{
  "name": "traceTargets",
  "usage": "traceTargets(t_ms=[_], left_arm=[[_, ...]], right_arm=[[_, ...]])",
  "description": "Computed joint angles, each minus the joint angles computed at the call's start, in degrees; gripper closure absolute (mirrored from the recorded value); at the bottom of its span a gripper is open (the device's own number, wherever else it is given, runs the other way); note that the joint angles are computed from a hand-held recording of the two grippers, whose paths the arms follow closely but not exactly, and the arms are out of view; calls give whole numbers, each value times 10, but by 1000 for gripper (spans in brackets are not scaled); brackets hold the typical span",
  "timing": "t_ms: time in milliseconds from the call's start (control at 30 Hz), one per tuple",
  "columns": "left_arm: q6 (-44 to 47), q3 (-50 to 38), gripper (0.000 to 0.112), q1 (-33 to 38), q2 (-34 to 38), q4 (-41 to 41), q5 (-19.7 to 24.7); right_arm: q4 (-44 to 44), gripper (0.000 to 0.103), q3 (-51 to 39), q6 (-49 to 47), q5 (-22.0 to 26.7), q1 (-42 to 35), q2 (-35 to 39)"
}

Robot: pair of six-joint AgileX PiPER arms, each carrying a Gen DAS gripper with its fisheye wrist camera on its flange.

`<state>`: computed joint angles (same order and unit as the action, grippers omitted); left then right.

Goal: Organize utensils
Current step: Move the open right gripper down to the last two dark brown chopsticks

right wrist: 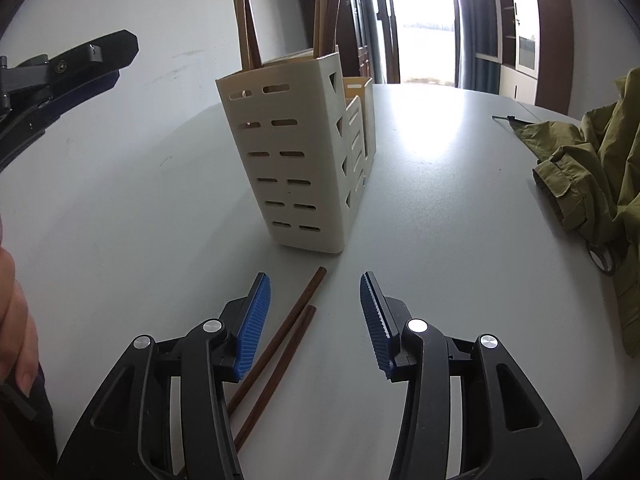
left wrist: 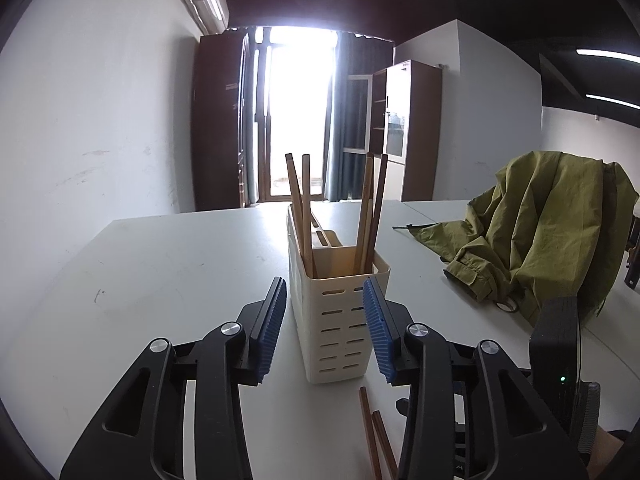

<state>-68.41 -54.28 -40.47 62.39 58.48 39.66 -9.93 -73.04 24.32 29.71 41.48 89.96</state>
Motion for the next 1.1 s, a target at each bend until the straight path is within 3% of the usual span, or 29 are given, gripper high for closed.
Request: traceTargets(t_ms=[467, 967, 1100], left_arm=[[100, -21, 67, 27, 40, -117, -6], [153, -27, 66, 49, 74, -177, -13], [200, -30, 66, 73, 84, -232, -26]], right_arm=[[34, 56, -26, -16, 52, 2, 56], [-38, 57, -18, 49, 60, 26, 81], [-60, 59, -8, 67, 66, 33, 76]])
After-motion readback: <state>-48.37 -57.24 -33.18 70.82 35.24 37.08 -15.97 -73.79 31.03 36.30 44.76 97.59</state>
